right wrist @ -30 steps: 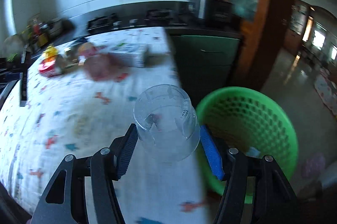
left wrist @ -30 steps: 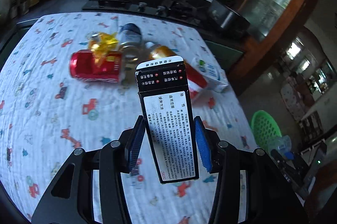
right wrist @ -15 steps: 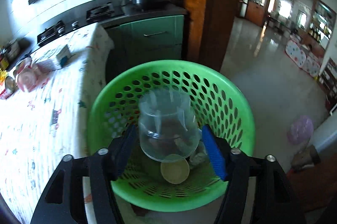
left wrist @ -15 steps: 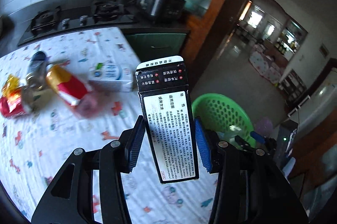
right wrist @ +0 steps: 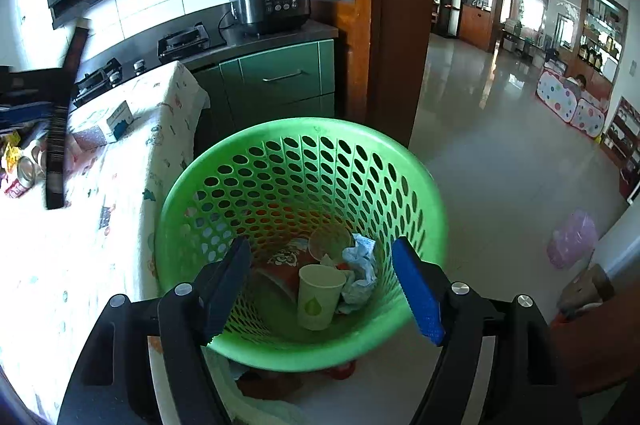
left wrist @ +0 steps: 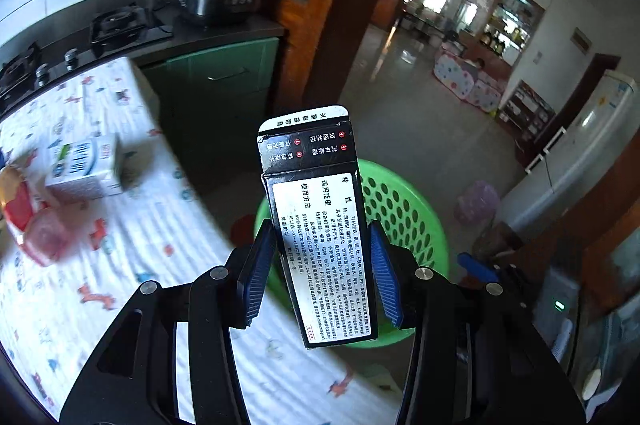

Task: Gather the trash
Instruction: 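Open the left tool over the green basket to drop the black box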

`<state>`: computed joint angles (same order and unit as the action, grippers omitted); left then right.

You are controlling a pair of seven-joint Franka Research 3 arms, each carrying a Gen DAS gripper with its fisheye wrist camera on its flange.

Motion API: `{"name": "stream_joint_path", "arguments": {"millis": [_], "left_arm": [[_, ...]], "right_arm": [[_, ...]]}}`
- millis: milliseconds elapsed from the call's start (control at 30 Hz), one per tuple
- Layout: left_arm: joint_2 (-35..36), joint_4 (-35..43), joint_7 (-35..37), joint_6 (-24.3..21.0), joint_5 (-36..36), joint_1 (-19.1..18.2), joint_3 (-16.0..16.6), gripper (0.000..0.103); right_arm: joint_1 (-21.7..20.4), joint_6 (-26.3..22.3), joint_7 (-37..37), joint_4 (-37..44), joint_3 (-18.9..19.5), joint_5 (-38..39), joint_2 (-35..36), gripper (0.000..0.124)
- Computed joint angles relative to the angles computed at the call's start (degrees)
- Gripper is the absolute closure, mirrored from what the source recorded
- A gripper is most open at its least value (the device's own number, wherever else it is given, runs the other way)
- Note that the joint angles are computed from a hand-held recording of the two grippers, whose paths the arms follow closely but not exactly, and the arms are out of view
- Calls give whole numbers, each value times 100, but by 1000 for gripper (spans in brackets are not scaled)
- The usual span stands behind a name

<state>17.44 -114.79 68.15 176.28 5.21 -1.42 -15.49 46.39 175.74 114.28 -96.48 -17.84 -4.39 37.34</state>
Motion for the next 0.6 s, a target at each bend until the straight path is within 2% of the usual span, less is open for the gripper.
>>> {"name": "stream_joint_path", "arguments": {"millis": [100, 167, 267, 333, 433, 600], "left_arm": [[351, 375, 119, -181, 9, -25, -101, 56], [496, 553, -21, -273, 169, -272, 119, 55], [713, 747, -16, -358, 215, -317, 107, 55], [764, 784, -152, -360, 366, -491, 290, 54], [752, 703, -199, -290, 416, -463, 271, 40], [527, 387, -152, -116, 472, -295, 203, 39]], "right_arm": [[134, 208, 51, -321, -137, 9, -171, 53], [231, 339, 45, -514, -230, 56, -272, 53], [366, 500, -5, -736, -346, 196, -379, 53], [372, 540, -102, -800, -325, 322, -414, 53], [499, 502, -199, -802, -427, 451, -389, 53], [578, 445, -302, -786, -444, 510, -390, 53]]}}
